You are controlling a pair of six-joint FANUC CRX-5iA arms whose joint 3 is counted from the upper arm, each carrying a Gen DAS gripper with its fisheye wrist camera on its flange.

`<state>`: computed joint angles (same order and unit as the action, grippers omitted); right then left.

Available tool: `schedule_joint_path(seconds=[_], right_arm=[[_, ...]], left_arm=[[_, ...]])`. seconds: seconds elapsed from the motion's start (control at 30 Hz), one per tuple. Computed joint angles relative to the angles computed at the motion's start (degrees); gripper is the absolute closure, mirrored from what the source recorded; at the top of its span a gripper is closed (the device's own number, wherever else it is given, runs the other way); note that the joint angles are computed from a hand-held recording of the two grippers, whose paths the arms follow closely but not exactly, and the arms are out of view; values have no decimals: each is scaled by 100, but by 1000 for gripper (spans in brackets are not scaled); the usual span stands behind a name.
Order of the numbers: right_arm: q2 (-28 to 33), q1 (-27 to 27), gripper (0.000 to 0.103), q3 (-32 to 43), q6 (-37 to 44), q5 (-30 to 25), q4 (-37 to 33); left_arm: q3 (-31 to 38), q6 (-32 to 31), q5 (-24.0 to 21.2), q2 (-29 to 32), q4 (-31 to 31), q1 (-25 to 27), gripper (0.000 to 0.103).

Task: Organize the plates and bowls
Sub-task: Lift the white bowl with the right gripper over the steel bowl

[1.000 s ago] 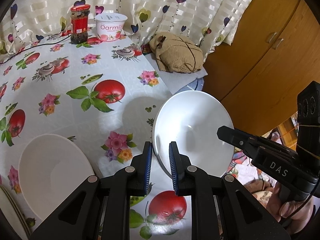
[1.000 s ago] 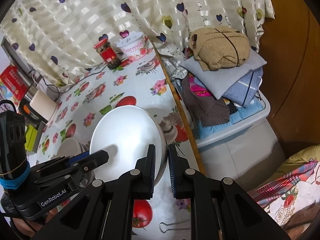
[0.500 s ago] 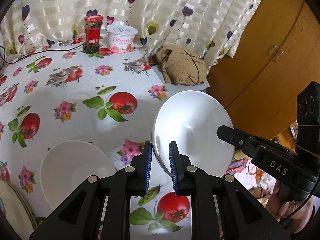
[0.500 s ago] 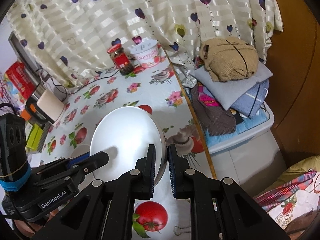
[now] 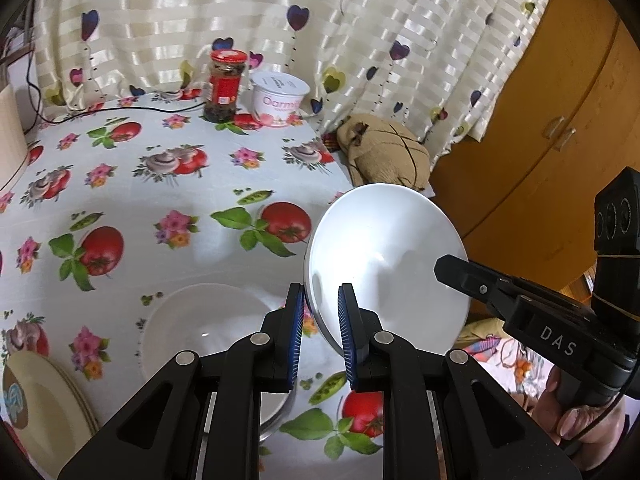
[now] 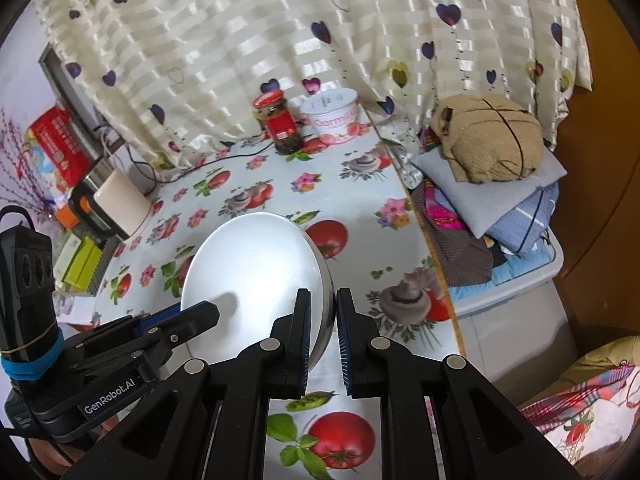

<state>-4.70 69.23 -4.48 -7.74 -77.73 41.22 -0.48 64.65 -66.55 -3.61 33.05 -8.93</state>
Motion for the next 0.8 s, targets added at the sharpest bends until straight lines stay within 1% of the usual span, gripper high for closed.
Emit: schedule_joint_path(seconds=[0.4,0.8], right_arm=[[434,-99,90,448,445,374,-114],[785,-194,90,756,830,755,-469]], left_arm=[[-217,-23,-45,-300,-41,520,85],[-430,-20,-148,-469,-168,916,85]])
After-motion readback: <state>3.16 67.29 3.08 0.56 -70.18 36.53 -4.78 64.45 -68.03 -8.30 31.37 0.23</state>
